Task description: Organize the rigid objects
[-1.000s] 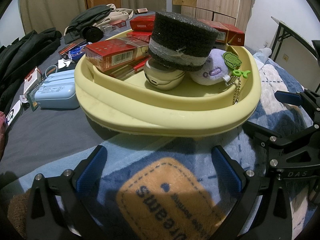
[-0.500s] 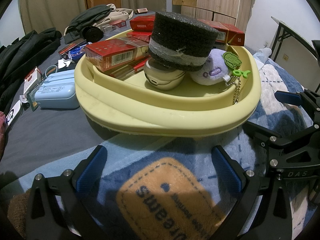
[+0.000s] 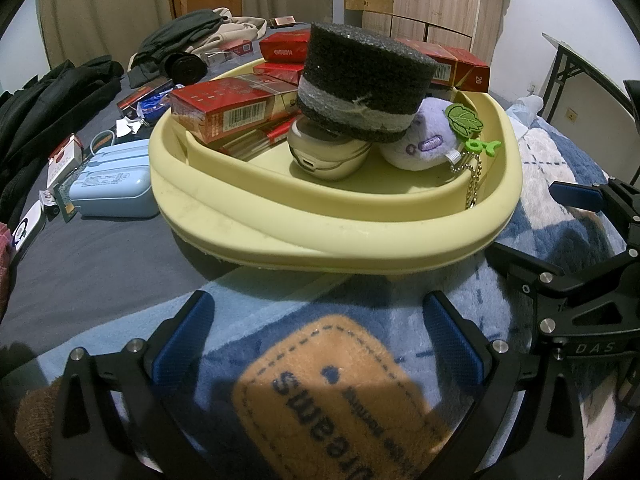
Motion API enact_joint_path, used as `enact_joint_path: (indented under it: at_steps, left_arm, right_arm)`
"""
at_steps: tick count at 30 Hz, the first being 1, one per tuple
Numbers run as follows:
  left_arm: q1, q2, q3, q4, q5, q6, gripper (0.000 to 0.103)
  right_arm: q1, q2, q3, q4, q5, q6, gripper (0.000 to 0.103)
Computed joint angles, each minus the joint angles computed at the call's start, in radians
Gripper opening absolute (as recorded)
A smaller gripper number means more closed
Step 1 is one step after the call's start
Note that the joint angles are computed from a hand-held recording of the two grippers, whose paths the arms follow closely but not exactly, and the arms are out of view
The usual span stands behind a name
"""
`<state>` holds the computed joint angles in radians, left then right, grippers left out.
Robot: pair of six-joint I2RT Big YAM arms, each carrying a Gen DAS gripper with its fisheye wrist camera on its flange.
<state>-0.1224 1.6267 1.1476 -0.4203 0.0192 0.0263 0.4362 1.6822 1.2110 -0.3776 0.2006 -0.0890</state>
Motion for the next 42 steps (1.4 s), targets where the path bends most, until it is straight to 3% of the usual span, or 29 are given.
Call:
enact_joint_path:
  at_steps: [42]
  left_arm:
    - [0.0,0.0,0.0,0.0,0.0,0.0,0.103]
  right_arm:
    - [0.0,0.0,-0.001,0.0,0.0,0.0,0.103]
